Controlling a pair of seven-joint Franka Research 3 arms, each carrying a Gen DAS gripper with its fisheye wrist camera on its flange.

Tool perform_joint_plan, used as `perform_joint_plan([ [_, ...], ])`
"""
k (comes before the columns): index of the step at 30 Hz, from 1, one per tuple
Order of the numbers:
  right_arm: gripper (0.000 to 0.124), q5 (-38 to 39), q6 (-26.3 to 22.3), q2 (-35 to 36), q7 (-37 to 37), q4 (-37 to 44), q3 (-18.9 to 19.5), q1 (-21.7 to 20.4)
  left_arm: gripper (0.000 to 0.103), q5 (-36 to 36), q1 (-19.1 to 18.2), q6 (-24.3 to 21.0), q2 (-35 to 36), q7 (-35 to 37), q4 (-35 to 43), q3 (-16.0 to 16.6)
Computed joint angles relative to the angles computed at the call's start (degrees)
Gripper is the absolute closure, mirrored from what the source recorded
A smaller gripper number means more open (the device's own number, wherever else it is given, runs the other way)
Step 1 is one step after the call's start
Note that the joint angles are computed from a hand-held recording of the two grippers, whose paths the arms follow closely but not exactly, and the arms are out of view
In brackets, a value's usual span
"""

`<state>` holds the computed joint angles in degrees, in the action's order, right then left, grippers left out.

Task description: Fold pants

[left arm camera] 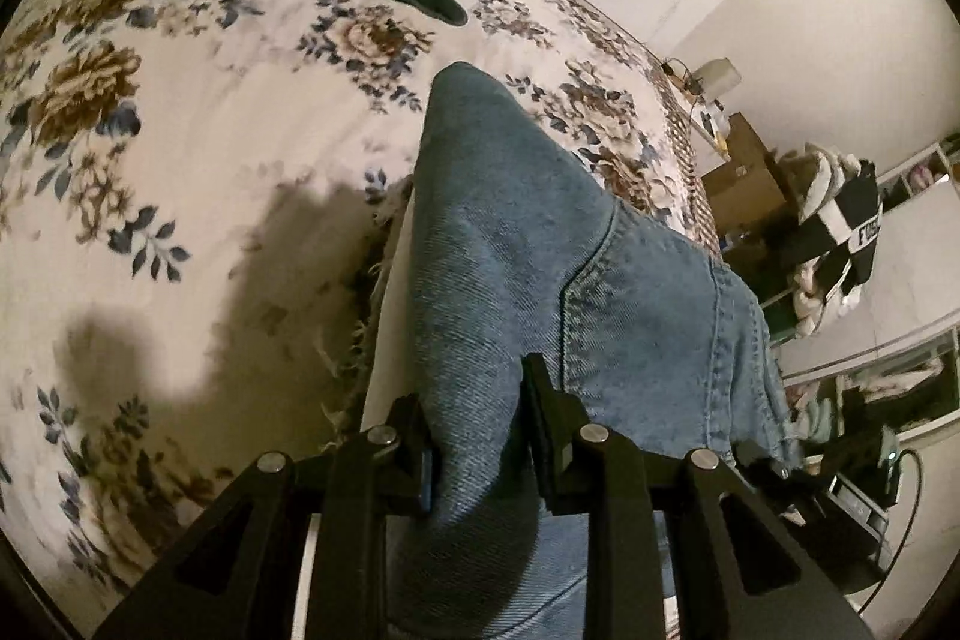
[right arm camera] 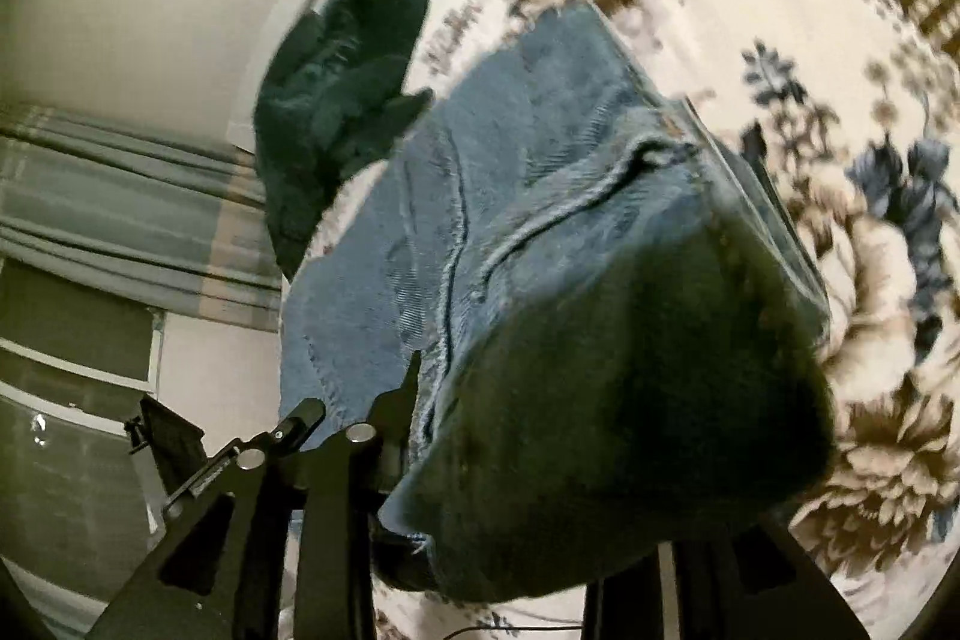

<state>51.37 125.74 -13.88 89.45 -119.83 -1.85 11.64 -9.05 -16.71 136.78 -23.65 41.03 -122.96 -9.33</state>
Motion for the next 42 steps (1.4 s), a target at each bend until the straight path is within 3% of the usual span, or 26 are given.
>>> perform_joint_plan([
  [2,0.082,1.2,-3.5,-0.8,0.9,-0.5,-1.4,-0.6,0.081,-0.2,-0.2,0.0,-0.3,0.1,-0.1,0.0],
  [4,0.082,3.2,-3.8,-1.8,0.4,-1.8,-2.3,-1.3,0.081,0.1,-0.1,-0.3,-0.4,-0.3,0.0,-0.3],
  [6,0.083,1.5,-0.4,-4.5,2.3,-4.1,-1.5,-2.5,0.081,-0.6,-0.4,0.3,-0.5,-0.5,-0.3,0.0],
  [7,0.090,1.7,0.7,-5.3,2.6,-4.8,-1.6,-2.5,0.081,-0.9,-0.6,0.3,-0.4,-0.2,-0.2,0.1],
  [12,0.095,-6.3,2.6,-5.6,7.3,-5.2,0.0,-3.0,0.077,0.1,0.0,-3.1,0.9,0.0,2.0,0.0],
  [15,0.092,-6.9,0.2,-4.5,8.7,-3.4,-0.9,-2.6,0.072,3.1,1.0,-9.4,2.6,-1.8,6.3,-1.5],
  [17,0.072,-10.1,-2.3,-4.1,11.1,-1.4,-0.6,-3.1,0.072,5.5,1.5,-12.9,3.5,-2.9,8.6,-2.5],
  [19,0.065,-12.9,-4.2,-4.4,12.9,0.1,-0.3,-3.5,0.066,9.7,1.9,-17.8,4.6,-4.5,11.7,-4.3],
  [20,0.058,-14.2,-4.8,-4.6,13.3,0.7,-0.2,-3.7,0.061,11.5,1.9,-20.1,5.2,-4.7,13.2,-4.9],
  [23,0.045,-19.9,-6.2,-6.0,15.0,2.4,0.7,-4.5,0.024,15.3,1.3,-24.9,6.4,-5.2,17.2,-6.3],
  [24,0.042,-23.7,-6.8,-6.5,15.7,3.5,1.5,-5.0,0.019,16.2,1.1,-26.0,6.6,-5.3,18.0,-6.6],
  [26,0.029,-30.2,-7.7,-7.3,16.1,5.4,3.1,-5.4,0.017,19.2,0.8,-29.0,7.3,-5.8,21.0,-7.7],
  [31,0.024,-47.5,-11.7,-8.9,15.9,10.5,8.0,-5.5,0.013,26.3,-0.9,-36.9,9.2,-6.8,29.0,-10.7],
  [36,0.023,-52.5,-13.5,-12.5,15.6,11.4,9.3,-4.5,0.013,30.9,-3.3,-44.1,10.7,-8.6,35.6,-13.5],
  [42,0.023,-52.1,-17.8,-19.8,13.0,12.5,9.4,-3.4,0.013,38.5,-7.6,-56.0,13.6,-12.3,47.1,-19.0],
])
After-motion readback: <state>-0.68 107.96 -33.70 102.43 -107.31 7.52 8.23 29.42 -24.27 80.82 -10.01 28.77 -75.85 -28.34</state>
